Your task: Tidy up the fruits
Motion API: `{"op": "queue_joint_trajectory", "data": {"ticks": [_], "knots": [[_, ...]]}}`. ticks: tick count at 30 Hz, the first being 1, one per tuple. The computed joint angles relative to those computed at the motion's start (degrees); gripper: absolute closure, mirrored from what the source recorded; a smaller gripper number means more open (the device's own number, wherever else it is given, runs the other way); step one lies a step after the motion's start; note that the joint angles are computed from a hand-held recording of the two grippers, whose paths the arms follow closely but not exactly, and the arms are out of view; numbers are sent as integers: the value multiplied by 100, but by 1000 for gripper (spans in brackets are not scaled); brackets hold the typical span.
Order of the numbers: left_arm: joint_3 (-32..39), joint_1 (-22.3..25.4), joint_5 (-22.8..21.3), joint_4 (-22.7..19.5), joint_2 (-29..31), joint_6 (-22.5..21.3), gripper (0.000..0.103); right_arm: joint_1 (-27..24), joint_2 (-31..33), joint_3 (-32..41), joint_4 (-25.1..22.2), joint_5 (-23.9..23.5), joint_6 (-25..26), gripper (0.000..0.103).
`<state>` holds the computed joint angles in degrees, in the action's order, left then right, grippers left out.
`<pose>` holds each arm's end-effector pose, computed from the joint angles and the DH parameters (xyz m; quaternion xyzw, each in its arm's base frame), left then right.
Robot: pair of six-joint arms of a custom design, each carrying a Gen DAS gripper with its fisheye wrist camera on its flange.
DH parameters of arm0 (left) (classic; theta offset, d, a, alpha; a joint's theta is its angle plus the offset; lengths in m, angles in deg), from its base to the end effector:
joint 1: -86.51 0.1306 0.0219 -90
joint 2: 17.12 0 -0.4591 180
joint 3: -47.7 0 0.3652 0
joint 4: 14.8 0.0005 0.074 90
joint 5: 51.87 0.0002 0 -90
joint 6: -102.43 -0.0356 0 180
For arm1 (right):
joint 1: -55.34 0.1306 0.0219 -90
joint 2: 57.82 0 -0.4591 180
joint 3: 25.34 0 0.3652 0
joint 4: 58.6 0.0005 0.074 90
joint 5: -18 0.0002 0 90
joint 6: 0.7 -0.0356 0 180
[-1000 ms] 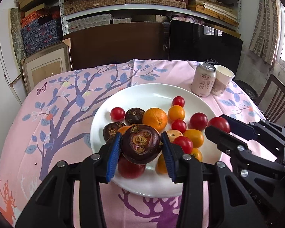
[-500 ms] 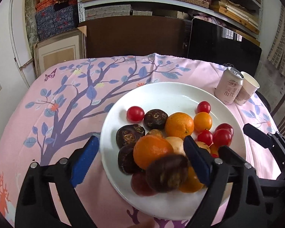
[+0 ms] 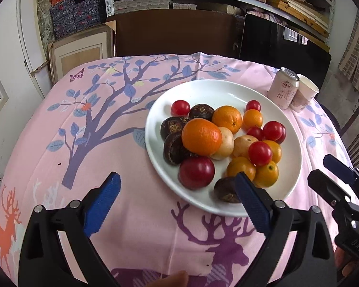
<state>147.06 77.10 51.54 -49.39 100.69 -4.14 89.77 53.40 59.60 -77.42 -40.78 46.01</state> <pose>0.6375 -0.1145 0.3342 0.2478 0.9095 -0.0909 0.3211 0.4966 0.3174 0.3228 0.1712 0.8795 0.0371 0.4424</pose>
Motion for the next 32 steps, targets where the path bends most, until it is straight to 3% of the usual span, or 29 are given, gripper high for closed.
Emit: {"op": "queue_joint_trajectory", "data": {"ticks": [7, 11, 16, 19, 24, 32], "knots": [[-990, 274, 263, 441, -653, -174, 5, 507, -238, -287, -101, 349, -487, 33], [-1526, 439, 447, 617, -956, -317, 5, 871, -255, -271, -596, 711, -943, 27], [-2183, 592, 575, 1046, -1288, -504, 5, 1190, -185, -278, -1025, 805, -1476, 27], [-2483, 681, 594, 1283, -1461, -522, 5, 1287, -169, -355, -1002, 776, -1652, 27], [-2637, 793, 790, 1266, -1575, -722, 5, 1344, -167, -386, -1030, 773, -1759, 26], [-2838, 735, 567, 1612, -1568, -829, 5, 1348, -108, -453, -907, 758, -1797, 15]]}}
